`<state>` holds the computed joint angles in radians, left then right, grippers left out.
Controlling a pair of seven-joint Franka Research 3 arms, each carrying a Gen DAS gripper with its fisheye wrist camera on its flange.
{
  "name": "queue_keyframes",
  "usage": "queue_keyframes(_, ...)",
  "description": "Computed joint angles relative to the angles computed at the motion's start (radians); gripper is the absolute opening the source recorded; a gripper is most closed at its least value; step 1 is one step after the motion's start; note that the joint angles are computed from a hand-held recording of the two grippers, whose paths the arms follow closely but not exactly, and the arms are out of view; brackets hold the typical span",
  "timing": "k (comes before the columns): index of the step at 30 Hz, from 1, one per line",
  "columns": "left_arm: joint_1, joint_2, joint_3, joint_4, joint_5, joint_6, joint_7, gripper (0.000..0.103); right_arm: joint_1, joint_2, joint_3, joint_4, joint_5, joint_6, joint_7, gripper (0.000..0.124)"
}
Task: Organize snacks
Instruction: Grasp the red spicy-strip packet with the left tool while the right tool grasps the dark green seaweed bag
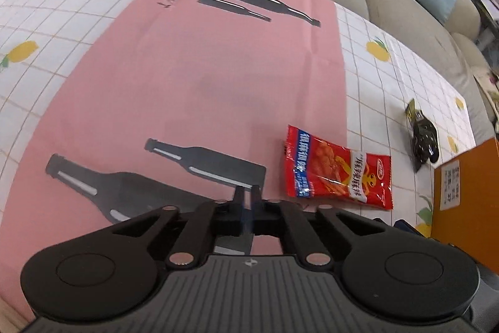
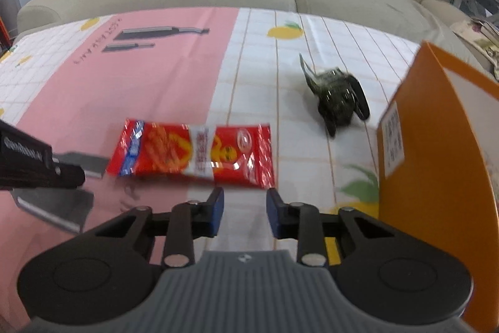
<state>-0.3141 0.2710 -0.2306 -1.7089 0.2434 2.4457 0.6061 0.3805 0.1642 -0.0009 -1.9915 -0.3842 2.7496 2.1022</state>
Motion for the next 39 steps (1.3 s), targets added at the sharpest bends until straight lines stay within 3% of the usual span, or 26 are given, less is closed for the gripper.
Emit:
queue_keyframes(2, 0.005, 0.007, -0.003, 0.008, -0.003, 0.027, 0.026, 0.008, -0.002, 0.006, 0.0, 0.006, 0.007, -0.022, -0.004, 0.027)
queue_keyframes(5, 0.017, 0.028, -0.016, 0.037, -0.009, 0.059, 0.142, 0.021, -0.005, 0.029, -0.006, 0.019, 0.015, 0.007, -0.006, 0.028)
queue_keyframes(7, 0.019, 0.042, -0.018, 0.058, 0.003, 0.086, 0.227, 0.043, -0.003, 0.058, -0.013, 0.047, 0.011, 0.027, -0.022, 0.028)
queue_keyframes(10, 0.009, 0.065, -0.008, 0.087, 0.033, 0.115, 0.291, 0.06, -0.035, 0.104, 0.011, 0.071, 0.105, 0.12, -0.139, 0.029)
queue_keyframes(12, 0.004, 0.081, -0.005, 0.109, 0.038, 0.12, 0.323, 0.063, -0.062, 0.115, 0.038, 0.071, 0.204, 0.158, -0.233, 0.029)
queue_keyframes(16, 0.023, 0.129, -0.036, 0.157, -0.02, 0.124, 0.46, 0.075, 0.043, 0.075, -0.095, 0.029, 0.09, 0.169, -0.1, 0.03)
queue_keyframes(19, 0.005, 0.183, -0.036, 0.218, -0.018, 0.103, 0.553, 0.075, 0.092, 0.048, -0.164, -0.004, -0.061, 0.189, 0.037, 0.03)
queue_keyframes(24, -0.022, 0.263, -0.031, 0.316, -0.019, 0.06, 0.659, 0.078, 0.057, 0.071, -0.148, 0.01, -0.08, 0.215, 0.105, 0.032)
queue_keyframes(28, -0.036, 0.308, -0.026, 0.375, -0.035, 0.021, 0.708, 0.077, 0.11, 0.077, -0.22, 0.024, -0.229, 0.195, 0.259, 0.036)
queue_keyframes(34, -0.06, 0.321, 0.004, 0.388, -0.006, 0.028, 0.705, 0.074, 0.096, 0.089, -0.224, 0.04, -0.367, 0.215, 0.401, 0.038)
queue_keyframes(39, -0.109, 0.312, 0.054, 0.388, 0.076, 0.009, 0.619, 0.058, 0.142, 0.13, -0.276, 0.11, -0.565, 0.171, 0.584, 0.041)
